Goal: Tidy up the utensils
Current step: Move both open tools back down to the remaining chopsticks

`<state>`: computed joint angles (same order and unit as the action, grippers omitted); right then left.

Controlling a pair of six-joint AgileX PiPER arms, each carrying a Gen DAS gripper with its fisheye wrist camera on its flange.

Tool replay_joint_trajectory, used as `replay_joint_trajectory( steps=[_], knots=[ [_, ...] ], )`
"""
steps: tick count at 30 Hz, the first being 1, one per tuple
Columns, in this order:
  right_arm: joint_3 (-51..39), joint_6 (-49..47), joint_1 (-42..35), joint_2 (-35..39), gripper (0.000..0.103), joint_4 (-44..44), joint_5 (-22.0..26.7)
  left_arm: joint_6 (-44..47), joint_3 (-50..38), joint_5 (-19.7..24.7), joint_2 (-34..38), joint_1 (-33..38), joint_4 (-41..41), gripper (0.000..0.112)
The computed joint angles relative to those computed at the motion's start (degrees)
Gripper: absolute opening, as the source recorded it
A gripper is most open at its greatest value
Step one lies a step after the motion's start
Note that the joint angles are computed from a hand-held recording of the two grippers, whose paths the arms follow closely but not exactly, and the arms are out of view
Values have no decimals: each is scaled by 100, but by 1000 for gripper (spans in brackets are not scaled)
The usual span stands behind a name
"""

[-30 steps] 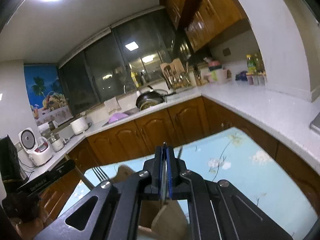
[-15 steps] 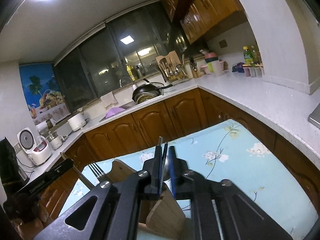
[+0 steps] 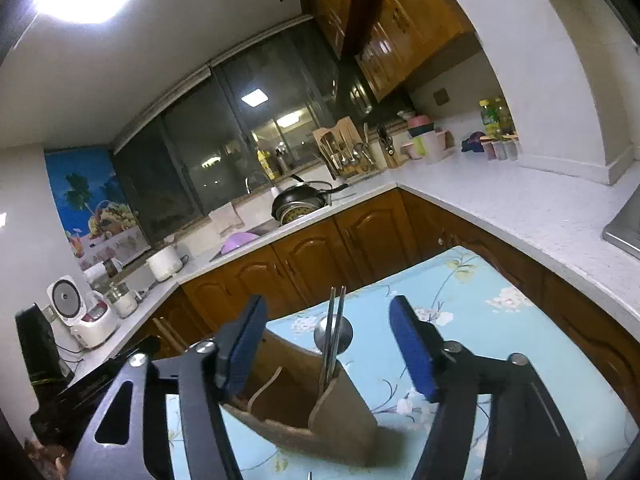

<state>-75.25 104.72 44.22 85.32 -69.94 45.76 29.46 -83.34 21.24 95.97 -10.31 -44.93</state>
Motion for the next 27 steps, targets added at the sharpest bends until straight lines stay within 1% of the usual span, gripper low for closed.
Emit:
replay_joint_trajectory(
  steps=[1,2,4,7,9,13,18,21,27],
  knots=[
    [125,97,89,-101,72,-60,31,87,187,-54,-134,25,-80,45],
    [231,171,171,-181,73,-91,59,83,407,-160,-281,32,-65,54],
    [395,292,307,-308,75,-122,118,131,897,-413,-604,44,-87,62],
    [633,443,549,-488,80,-143,245,-122,1494,-506,-1033,100,123,70],
    [719,440,712,-553,85,-141,366,5,1836,-407,-1310,194,-92,72],
    [836,323,1062,-654,86,-22,627,-103,2436,-214,-1901,339,-156,74],
    [873,330,1714,-660,86,0,1217,-592,2747,136,-2486,486,317,76],
    [909,340,2096,-608,88,17,1541,-438,3029,384,-2880,669,214,78],
    [1081,612,2563,-538,88,72,1777,-781,3362,942,-3514,841,730,79]
  ],
)
